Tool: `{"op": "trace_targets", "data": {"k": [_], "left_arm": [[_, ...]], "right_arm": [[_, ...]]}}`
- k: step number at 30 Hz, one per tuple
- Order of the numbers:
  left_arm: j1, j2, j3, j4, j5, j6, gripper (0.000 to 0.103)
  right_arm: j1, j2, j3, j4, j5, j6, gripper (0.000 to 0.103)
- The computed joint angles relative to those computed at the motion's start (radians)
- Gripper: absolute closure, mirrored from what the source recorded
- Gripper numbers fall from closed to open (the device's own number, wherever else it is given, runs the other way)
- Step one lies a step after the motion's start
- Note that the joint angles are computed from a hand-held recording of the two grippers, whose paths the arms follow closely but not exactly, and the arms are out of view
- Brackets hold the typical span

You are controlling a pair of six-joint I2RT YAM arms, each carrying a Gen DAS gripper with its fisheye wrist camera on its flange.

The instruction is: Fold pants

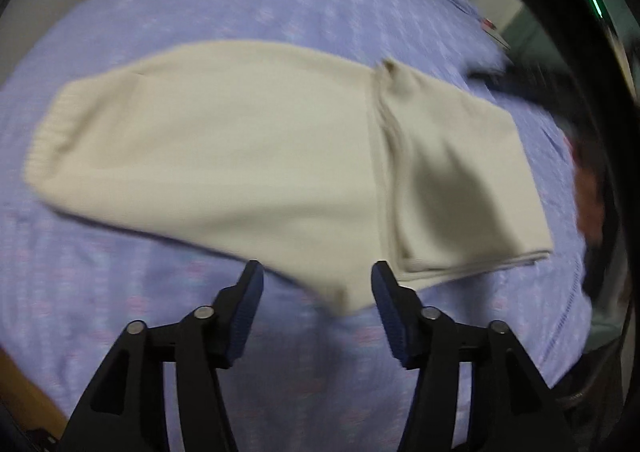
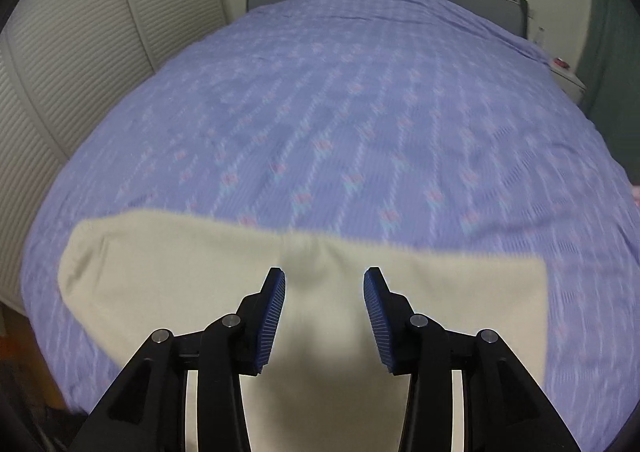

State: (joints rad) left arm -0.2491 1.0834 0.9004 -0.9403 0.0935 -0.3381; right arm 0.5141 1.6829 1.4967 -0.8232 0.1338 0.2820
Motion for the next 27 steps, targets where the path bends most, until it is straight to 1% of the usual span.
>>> {"op": "trace_targets", "data": {"k": [3,6,8,9,10,11,13,16,19,21,24,27], "left_arm": [[0.126,-0.062,0.000,-0.047,-0.024,0.078,0.041],[0.337,-0.086,-0.001,-0.062,-0.001,0.209,0.036],[0.486,-0.069,-0.002,-0.057,0.035,0.287,0.036],[0.568,-0.049,0.002,-0.052,0.062,0.321,0.036],[0.638,-0.028,0.006,-0.046,0.094,0.352,0.036],[0.721,0.002,0.013,-0.036,0.141,0.385,0.035],[0.869,0.074,0.039,-0.023,0.239,0.437,0.035],[1.023,0.193,0.076,0.013,0.360,0.453,0.032],[1.117,0.333,0.118,0.058,0.455,0.436,0.031],[1.148,0.415,0.141,0.078,0.495,0.432,0.030],[1.144,0.506,0.152,0.115,0.541,0.401,0.030],[1.129,0.574,0.153,0.149,0.562,0.359,0.030]], "right_arm": [[0.063,-0.042,-0.058,-0.037,0.054,0.054,0.060],[0.114,-0.052,-0.072,-0.055,0.040,0.119,0.060],[0.161,-0.034,-0.054,-0.065,0.030,0.172,0.059],[0.183,-0.031,-0.052,-0.065,0.032,0.191,0.055],[0.214,-0.016,-0.039,-0.066,0.041,0.213,0.044],[0.244,-0.001,-0.026,-0.065,0.054,0.230,0.041],[0.298,0.056,0.030,-0.071,0.079,0.245,0.040],[0.344,0.162,0.141,-0.093,0.077,0.234,0.040],[0.371,0.264,0.261,-0.111,0.080,0.220,0.040],[0.380,0.331,0.342,-0.128,0.078,0.211,0.040],[0.392,0.428,0.468,-0.169,0.092,0.195,0.040],[0.399,0.499,0.564,-0.213,0.098,0.176,0.040]]}}
